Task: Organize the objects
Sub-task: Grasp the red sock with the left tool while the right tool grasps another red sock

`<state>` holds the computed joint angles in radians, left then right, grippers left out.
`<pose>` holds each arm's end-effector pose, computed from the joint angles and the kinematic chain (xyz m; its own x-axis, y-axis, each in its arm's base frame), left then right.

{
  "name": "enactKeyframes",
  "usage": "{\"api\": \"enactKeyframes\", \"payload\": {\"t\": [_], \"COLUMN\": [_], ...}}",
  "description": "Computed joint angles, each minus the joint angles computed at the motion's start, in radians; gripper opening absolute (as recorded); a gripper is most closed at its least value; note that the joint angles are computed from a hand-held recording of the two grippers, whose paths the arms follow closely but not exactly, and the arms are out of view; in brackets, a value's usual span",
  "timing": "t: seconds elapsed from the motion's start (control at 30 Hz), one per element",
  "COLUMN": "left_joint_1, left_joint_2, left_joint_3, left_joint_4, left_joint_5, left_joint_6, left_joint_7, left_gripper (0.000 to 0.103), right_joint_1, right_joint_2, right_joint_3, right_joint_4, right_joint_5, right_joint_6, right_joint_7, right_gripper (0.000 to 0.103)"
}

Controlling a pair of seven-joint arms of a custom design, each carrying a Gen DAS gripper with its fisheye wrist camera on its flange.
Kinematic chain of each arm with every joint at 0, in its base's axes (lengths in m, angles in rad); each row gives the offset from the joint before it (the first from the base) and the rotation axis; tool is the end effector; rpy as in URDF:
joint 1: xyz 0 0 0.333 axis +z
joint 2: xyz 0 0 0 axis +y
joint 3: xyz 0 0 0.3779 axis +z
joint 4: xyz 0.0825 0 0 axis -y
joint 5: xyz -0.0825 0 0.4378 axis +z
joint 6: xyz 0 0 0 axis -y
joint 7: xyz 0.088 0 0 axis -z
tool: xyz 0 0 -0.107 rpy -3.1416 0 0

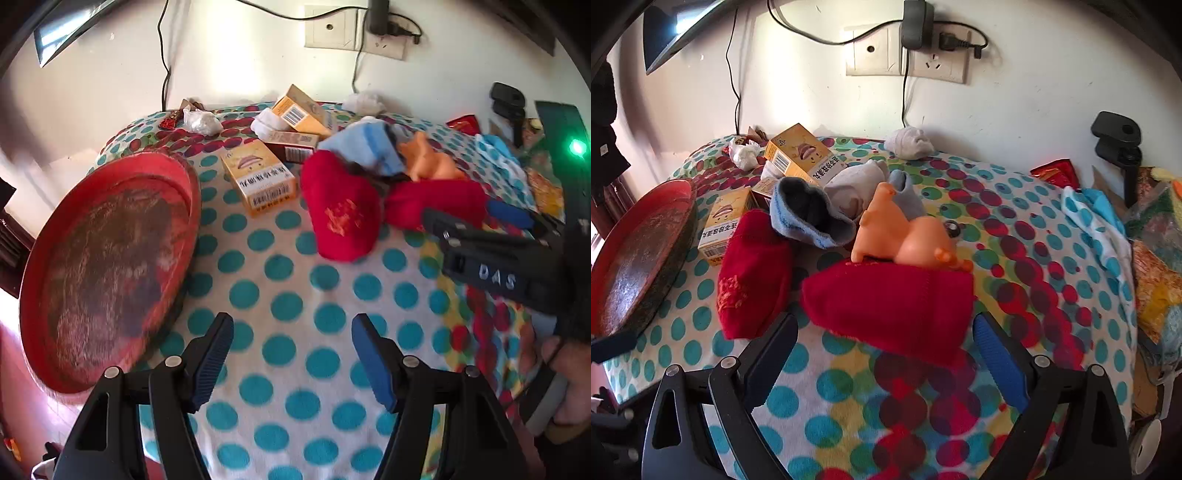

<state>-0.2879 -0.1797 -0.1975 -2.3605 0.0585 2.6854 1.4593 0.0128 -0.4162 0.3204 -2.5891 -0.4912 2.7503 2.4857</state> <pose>0.4830 -0.2609 0.4832 -0.4059 -0.9134 -0.0292 -0.7942 0.3684 -0.4833 0.4295 0.1756 0.4741 -0.1634 -0.9866 -0.0021 -0.7712 0.1291 -0.6234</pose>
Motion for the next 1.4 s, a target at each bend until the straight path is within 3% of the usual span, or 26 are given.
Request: {"api": "enactKeyframes", "payload": {"t": [0.23, 0.3, 0.33, 0.4, 0.47, 0.53, 0.7, 0.83, 1.07, 1.27, 1.37, 1.4], "left_joint_1": [0.016, 0.020, 0.024, 0.025, 0.028, 0.028, 0.025, 0.025, 0.012, 0.012, 0.007, 0.008], "left_joint_2": [0.089, 0.114, 0.124, 0.146, 0.165, 0.180, 0.215, 0.241, 0.290, 0.296, 0.293, 0.291], "left_joint_3": [-0.013, -0.018, -0.022, -0.026, -0.030, -0.033, -0.044, -0.055, -0.061, -0.064, -0.061, -0.063], "left_joint_4": [0.077, 0.096, 0.103, 0.122, 0.139, 0.152, 0.184, 0.213, 0.257, 0.247, 0.236, 0.231], "left_joint_5": [0.036, 0.049, 0.068, 0.073, 0.091, 0.069, 0.071, 0.019, 0.084, 0.087, 0.124, 0.129], "left_joint_6": [0.013, 0.020, 0.020, 0.019, 0.009, 0.012, 0.017, 0.003, -0.029, 0.008, 0.034, 0.044], "left_joint_7": [-0.006, -0.007, -0.024, -0.025, -0.045, -0.032, -0.027, 0.010, -0.039, -0.041, -0.053, -0.046], "left_gripper": [0.068, 0.068, 0.068, 0.068, 0.068, 0.068, 0.068, 0.068, 0.068, 0.069, 0.066, 0.059], "right_joint_1": [-0.024, 0.004, 0.041, 0.055, 0.008, -0.077, -0.131, -0.129, -0.115, -0.114, -0.113, -0.117], "right_joint_2": [0.072, 0.090, 0.097, 0.097, 0.080, 0.049, 0.003, 0.005, 0.005, 0.017, 0.020, 0.021], "right_joint_3": [-0.004, -0.041, -0.088, -0.106, -0.062, 0.021, 0.058, 0.048, 0.041, 0.051, 0.053, 0.058], "right_joint_4": [0.023, 0.016, -0.005, -0.024, -0.037, -0.042, -0.080, -0.094, -0.112, -0.106, -0.101, -0.099], "right_joint_5": [-0.058, -0.028, 0.027, 0.094, 0.086, 0.039, 0.061, 0.112, 0.226, 0.282, 0.292, 0.289], "right_joint_6": [0.046, 0.083, 0.151, 0.201, 0.228, 0.210, 0.236, 0.268, 0.301, 0.284, 0.271, 0.270], "right_joint_7": [0.048, 0.014, -0.032, -0.078, -0.077, -0.052, -0.071, -0.124, -0.212, -0.263, -0.269, -0.268], "right_gripper": [0.091, 0.071, 0.056, 0.047, 0.039, 0.036, 0.034, 0.034, 0.034, 0.040, 0.041, 0.041]}}
